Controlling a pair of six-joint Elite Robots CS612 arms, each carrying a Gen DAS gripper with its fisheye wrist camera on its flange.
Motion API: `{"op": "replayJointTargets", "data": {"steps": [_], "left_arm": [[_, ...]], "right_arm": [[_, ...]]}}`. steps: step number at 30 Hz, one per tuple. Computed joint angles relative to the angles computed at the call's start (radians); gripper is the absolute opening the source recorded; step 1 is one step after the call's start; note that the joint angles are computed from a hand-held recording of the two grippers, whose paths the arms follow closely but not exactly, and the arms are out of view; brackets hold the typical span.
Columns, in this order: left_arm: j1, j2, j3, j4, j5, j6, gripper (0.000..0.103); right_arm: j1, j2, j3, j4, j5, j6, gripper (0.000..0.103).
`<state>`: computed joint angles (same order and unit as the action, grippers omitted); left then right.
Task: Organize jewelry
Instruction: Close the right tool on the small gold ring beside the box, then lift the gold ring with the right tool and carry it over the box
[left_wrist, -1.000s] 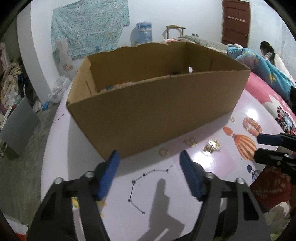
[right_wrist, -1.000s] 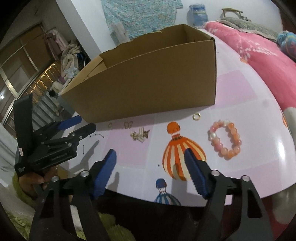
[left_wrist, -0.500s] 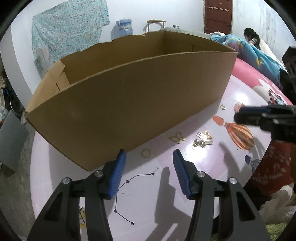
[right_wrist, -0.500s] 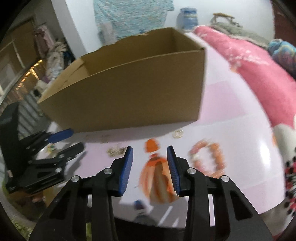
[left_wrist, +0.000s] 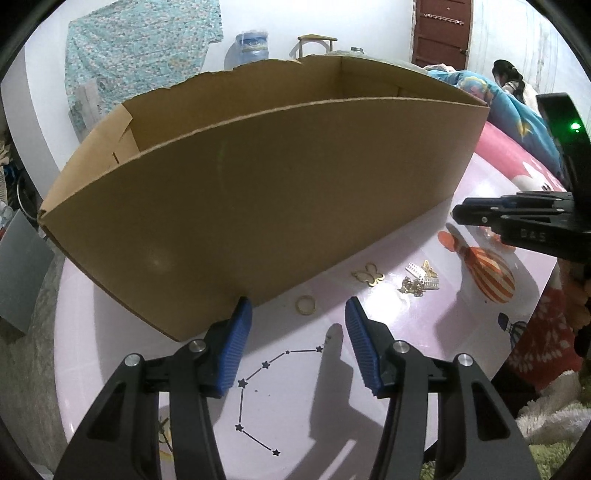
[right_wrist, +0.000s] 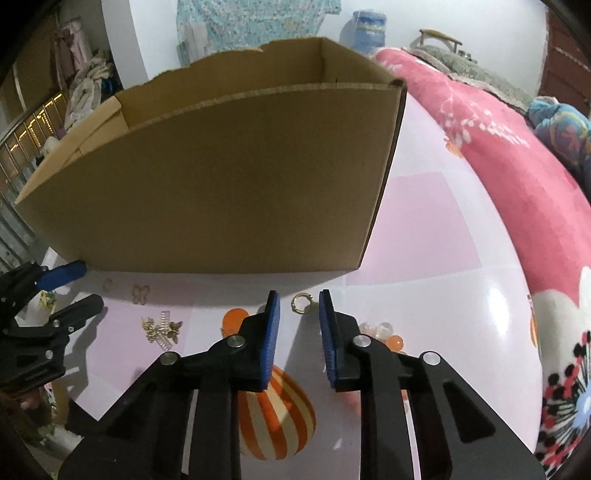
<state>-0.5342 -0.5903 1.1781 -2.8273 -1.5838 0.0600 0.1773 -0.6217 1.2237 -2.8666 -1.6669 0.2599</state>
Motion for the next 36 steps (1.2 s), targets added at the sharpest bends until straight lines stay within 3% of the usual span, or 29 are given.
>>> {"op": "replayJointTargets", "data": {"steps": [6, 9, 18, 23, 30, 36], "left_arm": [[-0.003, 0.002, -0.002, 0.004, 0.000, 0.010, 0.051], [-0.003, 0.002, -0.002, 0.003, 0.003, 0.009, 0.051], [-0.007, -0.001, 0.007, -0.014, 0.017, 0.009, 0.051], [-0.013, 0.001, 0.004, -0.014, 0.044, 0.024, 0.038], [-0.009, 0.008, -0.018, 0.025, 0.028, 0.012, 0.020], [-0.007, 0.018, -0.038, 0.054, 0.018, -0.016, 0.017]], "right_arm": [[0.005, 0.006, -0.009, 0.004, -0.021, -0.032, 0.017], [0.006, 0.005, -0.009, 0.007, -0.022, -0.053, 0.010], [0.008, -0.019, 0.034, 0.001, 0.038, -0.031, 0.009], [0.017, -0.036, 0.065, -0.003, 0.052, -0.024, 0.009], [0.013, -0.038, 0.076, -0.018, 0.061, -0.020, 0.009], [0.012, -0.033, 0.070, -0.026, 0.066, -0.019, 0.009]]}}
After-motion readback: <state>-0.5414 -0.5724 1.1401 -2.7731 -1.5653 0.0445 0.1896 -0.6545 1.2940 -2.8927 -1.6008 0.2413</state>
